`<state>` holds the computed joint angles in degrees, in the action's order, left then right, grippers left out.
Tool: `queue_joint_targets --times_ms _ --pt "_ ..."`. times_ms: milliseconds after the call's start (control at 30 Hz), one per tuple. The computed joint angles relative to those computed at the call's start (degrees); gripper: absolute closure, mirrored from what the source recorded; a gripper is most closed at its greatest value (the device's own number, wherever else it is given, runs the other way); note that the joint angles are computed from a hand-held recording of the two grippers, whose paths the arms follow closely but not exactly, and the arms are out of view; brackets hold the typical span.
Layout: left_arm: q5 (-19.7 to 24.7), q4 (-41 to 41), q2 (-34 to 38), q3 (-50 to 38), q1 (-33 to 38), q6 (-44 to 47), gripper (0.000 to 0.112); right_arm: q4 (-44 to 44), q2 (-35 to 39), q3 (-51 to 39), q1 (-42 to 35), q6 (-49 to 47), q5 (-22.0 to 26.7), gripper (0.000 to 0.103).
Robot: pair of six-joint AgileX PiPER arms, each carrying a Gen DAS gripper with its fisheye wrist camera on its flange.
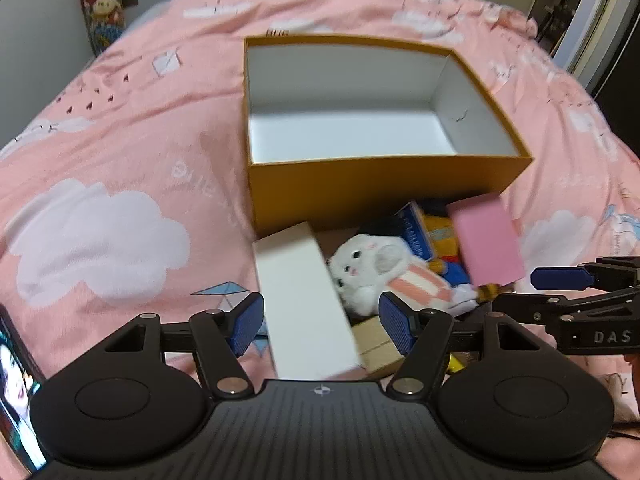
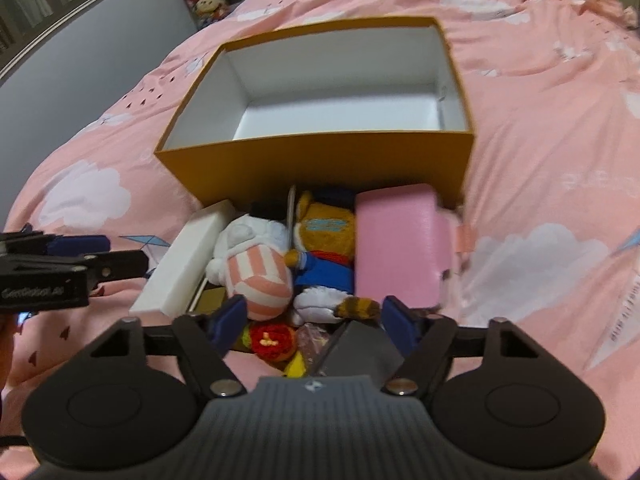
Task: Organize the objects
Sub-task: 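Reach both tools into the pile, grasp white box with left, gold box with right, then lift the white box with the left tool while the right tool lifts the gold box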
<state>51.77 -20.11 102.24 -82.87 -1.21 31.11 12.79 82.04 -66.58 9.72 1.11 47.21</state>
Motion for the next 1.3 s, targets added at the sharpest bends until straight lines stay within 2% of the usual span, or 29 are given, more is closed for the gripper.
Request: queue_joint_targets --times_ms 133,433,633,900,1033,1167,1300 --pt "5.4 1.6 6.3 -7.4 0.0 -3.4 0.033 5.8 5.1 -4.1 -1.6 -7.0 2.3 0.047" --pt "13.6 3.6 18.9 -20.6 -0.5 -12.5 0.031 3.9 13.2 -12.3 0.0 -11.0 1.9 0.047" --pt "17.0 5.8 23.7 -26.0 -1.6 -15.5 0.031 4.3 16.5 -14.5 0.2 -12.8 2.3 0.047" --pt "15.7 7.7 24.1 -25.5 -2.4 -15.9 0.032 5.4 18.6 -15.9 0.4 -14.8 3.2 0.047" --pt "14.9 6.9 22.9 -23.5 -2.1 -14.7 0.04 4.9 19.0 -17.1 0.9 -17.6 4.6 0.047" --pt "10.2 5.9 18.4 -16.4 -1.3 -11.6 0.041 6.4 18.8 -18.3 0.6 -23.5 6.4 0.047" --pt "8.0 4.7 13.1 -11.9 0.2 -8.7 0.041 10.0 18.7 -20.5 -0.2 -32.3 10.4 0.047"
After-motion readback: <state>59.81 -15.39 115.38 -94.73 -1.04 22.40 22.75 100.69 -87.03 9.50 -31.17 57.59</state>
